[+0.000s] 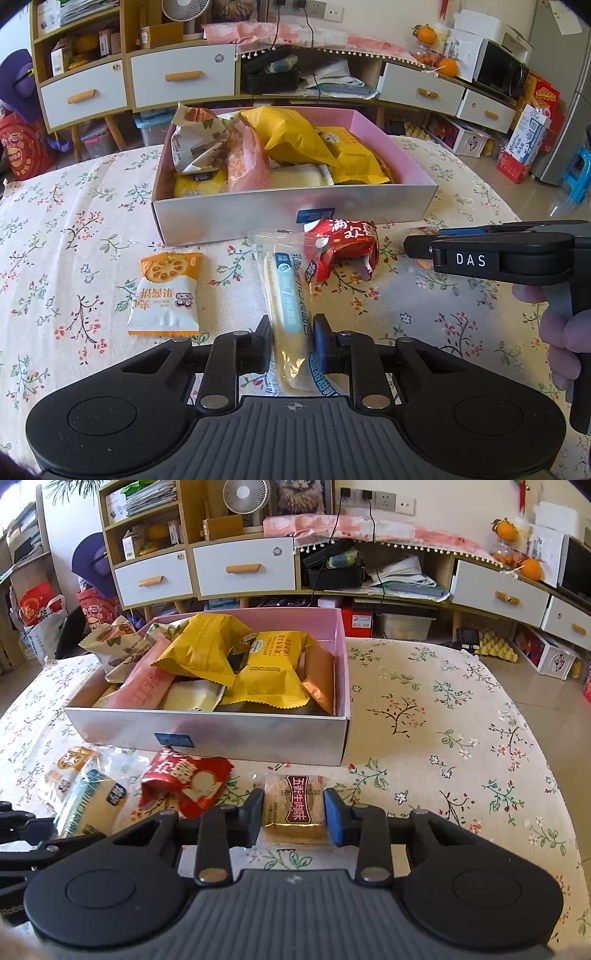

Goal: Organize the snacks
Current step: 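Lift the clear packet into the box while the right tool carries the wafer packet there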

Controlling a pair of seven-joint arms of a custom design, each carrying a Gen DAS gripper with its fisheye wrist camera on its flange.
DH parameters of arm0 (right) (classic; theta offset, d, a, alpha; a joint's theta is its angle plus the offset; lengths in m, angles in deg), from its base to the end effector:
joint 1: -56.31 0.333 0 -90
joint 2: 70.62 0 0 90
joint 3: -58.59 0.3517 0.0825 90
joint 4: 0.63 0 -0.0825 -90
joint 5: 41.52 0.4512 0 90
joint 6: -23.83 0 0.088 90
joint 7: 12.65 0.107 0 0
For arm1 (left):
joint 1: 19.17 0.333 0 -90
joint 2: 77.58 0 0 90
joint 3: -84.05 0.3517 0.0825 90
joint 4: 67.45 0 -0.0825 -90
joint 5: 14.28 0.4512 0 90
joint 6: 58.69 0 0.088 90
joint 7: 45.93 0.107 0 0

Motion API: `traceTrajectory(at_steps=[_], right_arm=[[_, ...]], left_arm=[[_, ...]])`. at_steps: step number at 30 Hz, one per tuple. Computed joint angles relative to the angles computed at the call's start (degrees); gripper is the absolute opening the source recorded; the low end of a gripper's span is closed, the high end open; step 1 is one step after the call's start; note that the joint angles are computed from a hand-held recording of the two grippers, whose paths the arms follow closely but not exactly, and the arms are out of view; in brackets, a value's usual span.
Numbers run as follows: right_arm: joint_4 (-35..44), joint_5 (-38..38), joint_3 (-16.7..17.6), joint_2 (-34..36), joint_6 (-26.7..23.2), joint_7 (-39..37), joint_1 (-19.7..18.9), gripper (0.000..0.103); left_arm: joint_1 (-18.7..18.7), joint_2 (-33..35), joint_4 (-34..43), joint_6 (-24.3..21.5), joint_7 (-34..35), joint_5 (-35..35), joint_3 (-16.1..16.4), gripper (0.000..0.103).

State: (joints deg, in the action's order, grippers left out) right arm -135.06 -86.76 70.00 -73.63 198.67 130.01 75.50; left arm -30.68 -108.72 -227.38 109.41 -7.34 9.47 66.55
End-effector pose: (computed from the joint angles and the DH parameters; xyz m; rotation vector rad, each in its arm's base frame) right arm 0.4699 0.3431 0.4162 -2.0021 1.3560 -0.5178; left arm 0.3639 -0.2257 0.4132 -1.8412 1.8410 -0.7921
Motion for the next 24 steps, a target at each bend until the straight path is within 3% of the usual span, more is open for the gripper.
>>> traceTrajectory(at_steps=[12,15,18,21,24], right_arm=[[-2.3,24.6,0.3,-3.2,-3.9,-19.1,3.4,0.030],[-2.8,29.4,0.5,-4.1,-4.3,-22.8,3.8,0.017],[-3.3,33.8,0.6,-4.6,-3.4,-26.5,4.1,0.017],[-3.3,32.7,2.1,-4.5,-3.6,-25.9,2.5,0.017],[-3.3,35.8,1.6,-4.4,-3.9,-27.7,3.1,0.028]], left_arm=[[-4.9,-1.5,-0.9,-1.6,3.7,-5.6,4.6,0.017],[-6.4,-1.9,-1.2,-2.0,5.0,-7.8,5.9,0.017],[-6.8,-2.4,-1.4,-2.6,5.9,-9.2,6.1,0.017],[-7.2,-3.0,-1.6,-3.4,6.6,-10.3,6.3,0.017],[-7.6,-3.4,-1.8,-3.7,7.1,-11.4,6.6,0.017]])
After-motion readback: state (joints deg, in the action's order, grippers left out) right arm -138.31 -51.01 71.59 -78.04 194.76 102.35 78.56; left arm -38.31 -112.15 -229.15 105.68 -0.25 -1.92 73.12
